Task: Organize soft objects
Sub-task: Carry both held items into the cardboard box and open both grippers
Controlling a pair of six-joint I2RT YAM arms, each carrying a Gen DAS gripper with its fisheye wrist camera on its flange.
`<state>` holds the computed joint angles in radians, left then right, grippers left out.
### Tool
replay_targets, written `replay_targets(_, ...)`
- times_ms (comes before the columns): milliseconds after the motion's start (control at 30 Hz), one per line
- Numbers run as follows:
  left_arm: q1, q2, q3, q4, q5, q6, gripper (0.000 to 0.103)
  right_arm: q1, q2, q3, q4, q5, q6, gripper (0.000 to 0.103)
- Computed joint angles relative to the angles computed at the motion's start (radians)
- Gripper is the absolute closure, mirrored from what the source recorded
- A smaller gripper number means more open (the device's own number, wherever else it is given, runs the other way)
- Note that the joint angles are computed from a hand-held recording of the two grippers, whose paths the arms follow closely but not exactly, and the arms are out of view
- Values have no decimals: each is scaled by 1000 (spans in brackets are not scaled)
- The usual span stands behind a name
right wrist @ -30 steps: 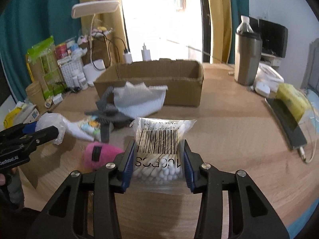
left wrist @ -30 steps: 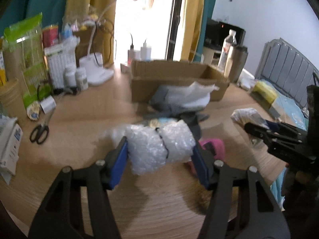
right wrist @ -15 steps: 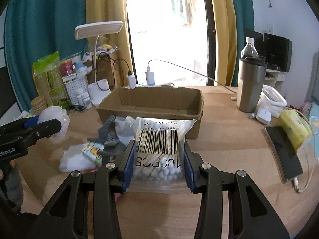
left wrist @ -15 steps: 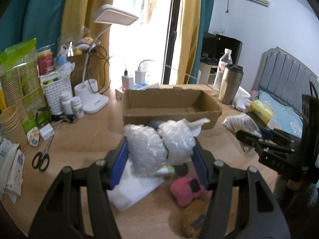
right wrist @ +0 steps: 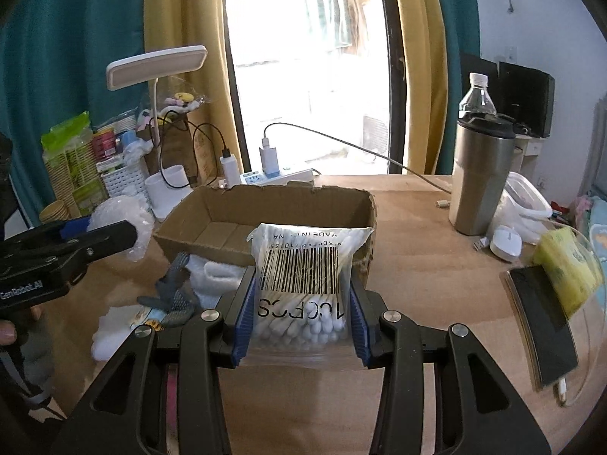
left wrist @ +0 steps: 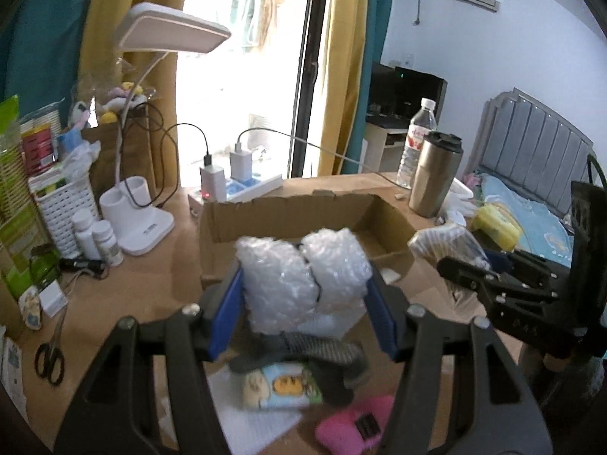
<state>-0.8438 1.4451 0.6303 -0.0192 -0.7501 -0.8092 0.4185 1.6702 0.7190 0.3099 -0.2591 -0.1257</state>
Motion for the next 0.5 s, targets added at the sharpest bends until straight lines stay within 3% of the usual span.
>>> replay_targets(233, 147, 67, 11, 186, 164, 155, 41, 10, 97, 127, -28, 20, -1, 57)
replay_targets(500, 254, 173, 67, 265, 272, 202, 41, 5, 211, 280, -55, 23, 9, 57)
